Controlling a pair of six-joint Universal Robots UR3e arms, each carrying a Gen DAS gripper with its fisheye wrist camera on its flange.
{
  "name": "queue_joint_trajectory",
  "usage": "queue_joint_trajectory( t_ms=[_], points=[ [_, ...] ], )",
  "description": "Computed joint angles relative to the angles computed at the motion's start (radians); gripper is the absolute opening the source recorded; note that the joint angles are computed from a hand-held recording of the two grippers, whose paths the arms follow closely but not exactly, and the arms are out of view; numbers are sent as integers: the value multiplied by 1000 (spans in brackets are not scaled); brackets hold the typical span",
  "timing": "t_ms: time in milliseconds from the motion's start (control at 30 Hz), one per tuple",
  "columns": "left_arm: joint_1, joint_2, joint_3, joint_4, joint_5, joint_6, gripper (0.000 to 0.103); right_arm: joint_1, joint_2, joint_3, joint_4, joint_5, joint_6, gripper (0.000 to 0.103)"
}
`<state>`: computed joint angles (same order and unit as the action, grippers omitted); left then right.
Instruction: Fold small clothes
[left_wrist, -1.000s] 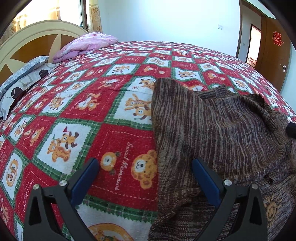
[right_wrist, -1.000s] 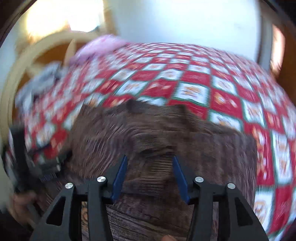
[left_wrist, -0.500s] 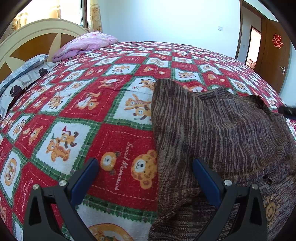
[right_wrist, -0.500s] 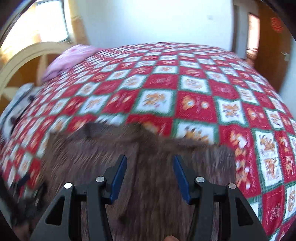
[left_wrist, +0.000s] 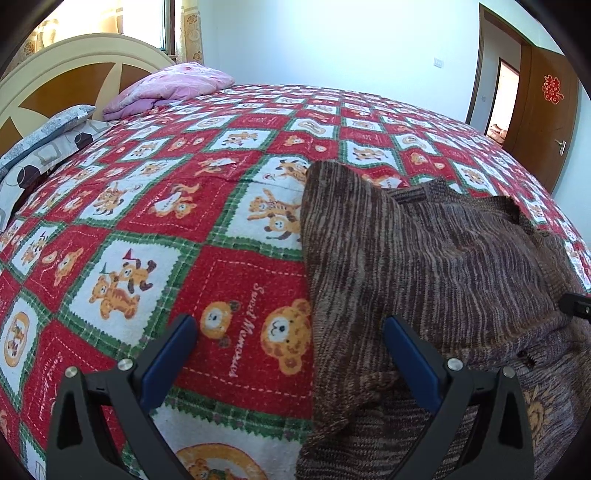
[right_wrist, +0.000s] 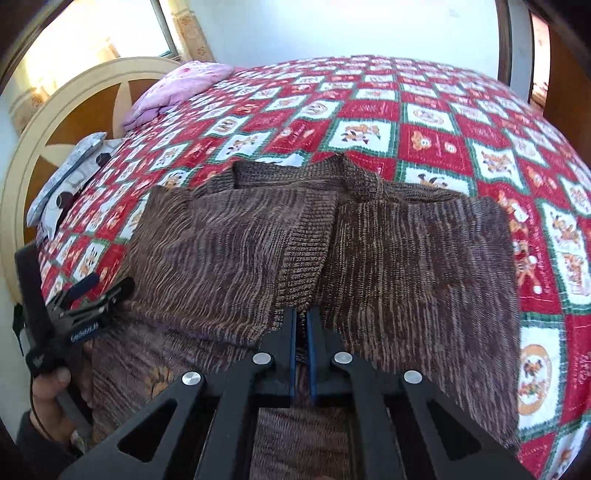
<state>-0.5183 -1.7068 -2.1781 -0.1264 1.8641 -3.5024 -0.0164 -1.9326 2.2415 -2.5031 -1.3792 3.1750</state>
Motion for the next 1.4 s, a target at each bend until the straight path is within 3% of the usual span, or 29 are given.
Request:
queue_joint_trajectory(
  t_ms=[133,300,333,400,433,600,667,800,1000,1167,1400],
  points=[
    [11,7,-17,26,-20,0,103,28,-89,47,-2,-55,0,1],
    [9,-2,-4,14,-24,6,103,116,22,66,-138,-188,-1,6],
    [7,-3,-2,11,-22,6,103,137,29,57,-147,-219,16,10],
    [3,-8,3,9,-15,5,103,132,-9,69,-163,-188,20,46],
    [1,-9,4,7,-11,3,103,119,-38,86,-181,-149,18,49],
    [-9,-15,13,-1,5,2,103,141,-14,90,-243,-71,3,49],
    [-12,-17,15,-4,9,1,103,115,47,73,-204,-20,-2,49],
    [-19,-20,22,-14,21,-2,103,138,139,82,-256,-78,-18,49],
    [-23,-14,24,-30,27,1,103,158,111,81,-231,-105,16,49],
    [-40,2,11,-40,36,2,103,183,122,125,-317,-141,-3,49],
    [-47,-4,29,-66,43,0,103,212,156,129,-373,-168,-20,57]
  ],
)
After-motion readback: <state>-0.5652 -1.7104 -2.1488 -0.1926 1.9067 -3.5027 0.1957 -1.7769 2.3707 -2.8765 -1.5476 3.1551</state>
